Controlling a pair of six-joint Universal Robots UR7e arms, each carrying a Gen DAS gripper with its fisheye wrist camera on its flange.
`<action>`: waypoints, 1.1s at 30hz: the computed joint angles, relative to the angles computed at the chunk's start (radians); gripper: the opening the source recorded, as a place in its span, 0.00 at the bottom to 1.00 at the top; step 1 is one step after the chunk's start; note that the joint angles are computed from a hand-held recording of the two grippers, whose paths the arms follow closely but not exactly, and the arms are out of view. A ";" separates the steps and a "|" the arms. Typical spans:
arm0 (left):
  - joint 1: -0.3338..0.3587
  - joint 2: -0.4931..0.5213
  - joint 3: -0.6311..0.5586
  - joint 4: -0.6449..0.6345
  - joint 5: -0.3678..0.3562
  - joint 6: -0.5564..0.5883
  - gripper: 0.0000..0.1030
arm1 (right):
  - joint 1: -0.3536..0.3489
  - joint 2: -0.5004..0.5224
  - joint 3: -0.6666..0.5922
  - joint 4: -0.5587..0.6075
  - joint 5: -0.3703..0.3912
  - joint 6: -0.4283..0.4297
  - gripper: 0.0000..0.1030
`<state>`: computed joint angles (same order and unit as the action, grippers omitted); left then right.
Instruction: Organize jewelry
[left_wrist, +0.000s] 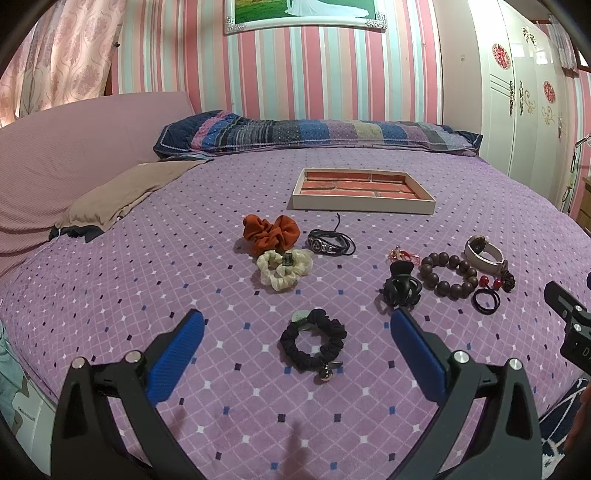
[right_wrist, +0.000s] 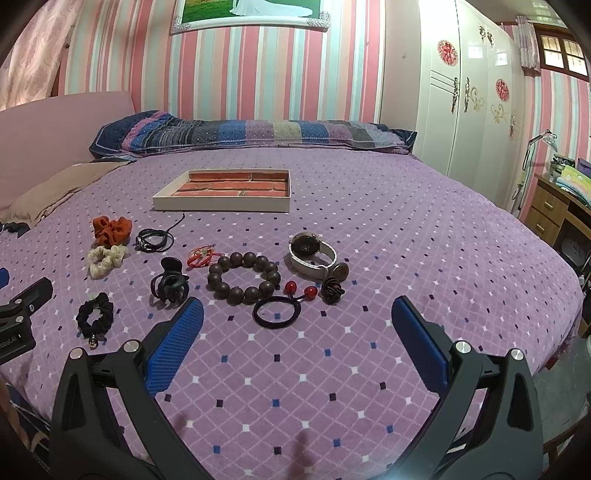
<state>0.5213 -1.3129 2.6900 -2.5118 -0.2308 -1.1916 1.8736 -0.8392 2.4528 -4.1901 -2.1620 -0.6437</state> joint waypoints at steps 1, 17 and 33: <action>0.000 0.003 -0.001 0.000 0.000 -0.002 0.96 | 0.000 0.000 0.000 0.000 0.000 0.000 0.96; -0.010 -0.036 0.001 0.058 -0.003 -0.026 0.96 | -0.002 -0.009 0.006 0.010 0.003 0.014 0.96; -0.031 -0.098 -0.005 0.183 -0.007 -0.088 0.96 | 0.000 -0.020 0.015 0.015 0.013 0.020 0.96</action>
<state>0.4904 -1.4110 2.6850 -2.3292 -0.2382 -1.2796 1.8736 -0.8593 2.4674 -4.1754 -2.1494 -0.6233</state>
